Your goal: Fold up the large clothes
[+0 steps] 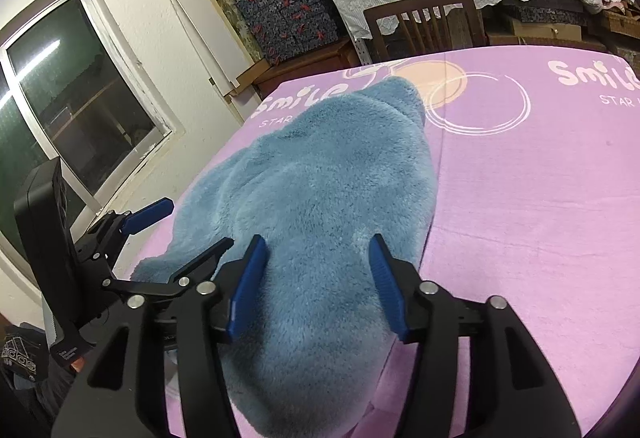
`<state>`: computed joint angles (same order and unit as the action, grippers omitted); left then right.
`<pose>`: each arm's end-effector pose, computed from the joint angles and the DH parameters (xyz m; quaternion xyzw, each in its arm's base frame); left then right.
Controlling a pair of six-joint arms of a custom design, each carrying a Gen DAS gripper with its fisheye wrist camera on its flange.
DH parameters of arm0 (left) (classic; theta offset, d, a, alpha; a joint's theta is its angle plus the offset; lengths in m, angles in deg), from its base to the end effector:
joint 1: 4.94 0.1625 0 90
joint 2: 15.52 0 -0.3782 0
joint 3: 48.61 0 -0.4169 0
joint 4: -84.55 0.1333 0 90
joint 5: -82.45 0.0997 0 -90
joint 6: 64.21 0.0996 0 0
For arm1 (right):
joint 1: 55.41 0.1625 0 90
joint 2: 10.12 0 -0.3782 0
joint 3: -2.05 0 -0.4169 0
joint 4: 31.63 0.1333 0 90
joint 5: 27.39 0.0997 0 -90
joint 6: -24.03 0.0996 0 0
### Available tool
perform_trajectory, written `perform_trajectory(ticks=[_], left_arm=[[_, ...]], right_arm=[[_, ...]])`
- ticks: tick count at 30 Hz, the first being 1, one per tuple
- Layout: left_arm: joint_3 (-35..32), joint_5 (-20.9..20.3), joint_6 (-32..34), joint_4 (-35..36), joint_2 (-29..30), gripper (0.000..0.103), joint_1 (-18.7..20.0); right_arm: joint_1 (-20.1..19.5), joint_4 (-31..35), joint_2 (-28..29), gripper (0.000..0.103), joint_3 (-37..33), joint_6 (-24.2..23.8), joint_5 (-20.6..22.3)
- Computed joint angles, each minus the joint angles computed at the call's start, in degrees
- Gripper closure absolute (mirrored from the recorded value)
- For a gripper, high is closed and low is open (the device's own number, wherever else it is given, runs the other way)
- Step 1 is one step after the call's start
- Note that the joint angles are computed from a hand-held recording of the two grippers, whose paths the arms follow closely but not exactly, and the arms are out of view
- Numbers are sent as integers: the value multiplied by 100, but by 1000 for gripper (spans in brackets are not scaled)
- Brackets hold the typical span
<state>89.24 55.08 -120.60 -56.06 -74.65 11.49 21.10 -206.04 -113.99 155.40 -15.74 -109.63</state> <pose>-0.2653 -0.3094 -0.0091 0.2486 0.8006 -0.3691 0.4012 0.0684 -0.3439 0.1889 0.2361 -0.9222 0.2966 0.0765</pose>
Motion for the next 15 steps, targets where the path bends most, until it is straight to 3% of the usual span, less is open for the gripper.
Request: perform_trajectory(ticks=[5,9,12,15], left_arm=[[147,-136,105,-281,-248,4,-102],[336,-436,471,-1004,-464,3,-86],[495,-910,887,-1835,-661,3,96],[683,-1731,1342,-2836,-948,3,545]], right_arm=[[-174,423,-423,43,1,141,206],[-320,773,-697,40,-15,238,405],[-466,1064,-980,37,-1,289,571],[-602,1330,-1144,35,-23,343,684]])
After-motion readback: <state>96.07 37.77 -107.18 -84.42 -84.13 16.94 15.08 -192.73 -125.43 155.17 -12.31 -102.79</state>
